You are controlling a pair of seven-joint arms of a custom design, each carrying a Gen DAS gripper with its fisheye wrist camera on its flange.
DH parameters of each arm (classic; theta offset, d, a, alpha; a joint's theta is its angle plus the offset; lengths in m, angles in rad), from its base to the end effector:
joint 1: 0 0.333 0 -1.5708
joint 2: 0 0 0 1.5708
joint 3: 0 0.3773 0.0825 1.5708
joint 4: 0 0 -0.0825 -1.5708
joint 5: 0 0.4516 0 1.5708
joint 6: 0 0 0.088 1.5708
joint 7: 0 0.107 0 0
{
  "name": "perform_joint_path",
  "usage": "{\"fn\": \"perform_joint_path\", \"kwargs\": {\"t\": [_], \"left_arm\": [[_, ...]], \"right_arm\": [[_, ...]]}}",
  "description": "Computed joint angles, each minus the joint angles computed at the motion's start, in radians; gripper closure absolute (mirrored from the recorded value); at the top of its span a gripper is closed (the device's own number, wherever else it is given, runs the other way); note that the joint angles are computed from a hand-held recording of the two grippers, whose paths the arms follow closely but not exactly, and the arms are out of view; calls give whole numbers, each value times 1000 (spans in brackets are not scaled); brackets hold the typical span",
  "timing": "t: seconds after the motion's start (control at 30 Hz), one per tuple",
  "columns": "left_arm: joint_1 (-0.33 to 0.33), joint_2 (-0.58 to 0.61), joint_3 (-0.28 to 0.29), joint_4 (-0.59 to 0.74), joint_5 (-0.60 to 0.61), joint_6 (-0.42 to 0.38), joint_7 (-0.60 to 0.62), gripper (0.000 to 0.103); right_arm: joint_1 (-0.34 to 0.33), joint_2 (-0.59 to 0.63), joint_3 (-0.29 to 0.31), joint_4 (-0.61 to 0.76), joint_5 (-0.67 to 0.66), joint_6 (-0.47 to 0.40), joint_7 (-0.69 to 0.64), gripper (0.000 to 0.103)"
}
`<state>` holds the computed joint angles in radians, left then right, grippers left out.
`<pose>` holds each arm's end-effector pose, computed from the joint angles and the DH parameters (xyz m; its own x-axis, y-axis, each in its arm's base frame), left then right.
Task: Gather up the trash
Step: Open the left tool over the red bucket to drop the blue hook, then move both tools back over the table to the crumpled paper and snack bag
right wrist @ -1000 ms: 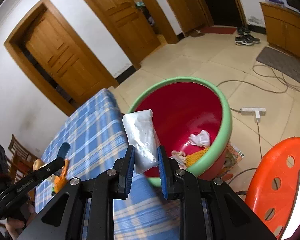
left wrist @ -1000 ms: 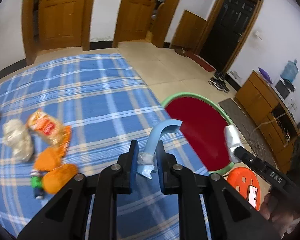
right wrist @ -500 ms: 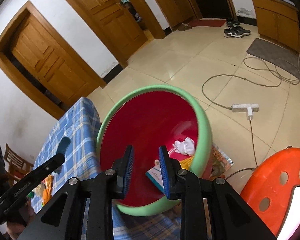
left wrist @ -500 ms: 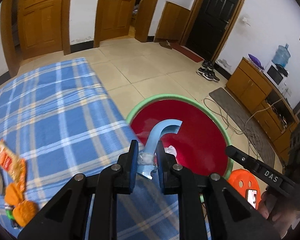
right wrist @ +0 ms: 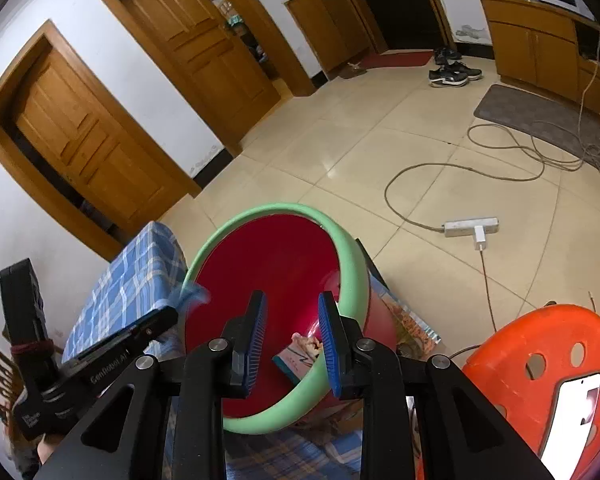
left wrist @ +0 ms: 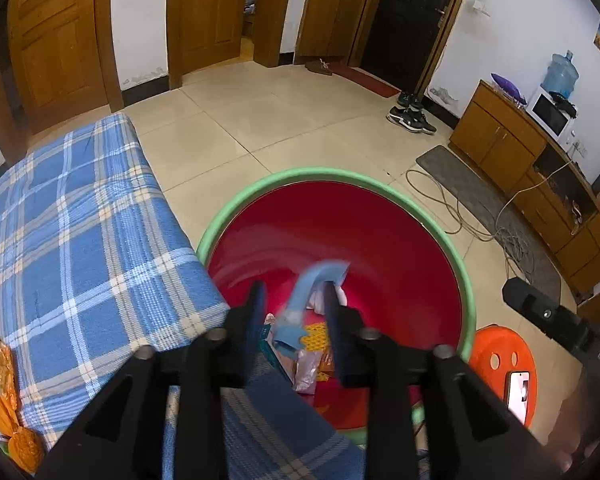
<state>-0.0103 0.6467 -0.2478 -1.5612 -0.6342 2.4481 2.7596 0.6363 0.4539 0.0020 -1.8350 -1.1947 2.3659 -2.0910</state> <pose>0.7981 -0.1734 0.3116 -0.8202 -0.5480 0.1643 -0.5309 0.6221 -0.5754 0.5970 0.4288 0.3068 -0.6994 -0.5323 -0.4769 -0.2088 0.7904 -0.5759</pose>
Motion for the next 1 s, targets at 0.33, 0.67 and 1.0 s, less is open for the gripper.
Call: {"fn": "perform_joint_path", "kwargs": {"t": [0.33, 0.67, 1.0], "left_arm": [[15, -33, 3, -38, -19, 15, -1, 59], [51, -64, 14, -47, -49, 37, 5, 59], [109, -73, 24, -19, -81, 15, 33, 59]], "right_arm": [[6, 4, 0, 9, -12, 10, 20, 62], [32, 31, 4, 73, -1, -14, -26, 59], [59, 70, -8, 169, 17, -13, -106, 58]]}}
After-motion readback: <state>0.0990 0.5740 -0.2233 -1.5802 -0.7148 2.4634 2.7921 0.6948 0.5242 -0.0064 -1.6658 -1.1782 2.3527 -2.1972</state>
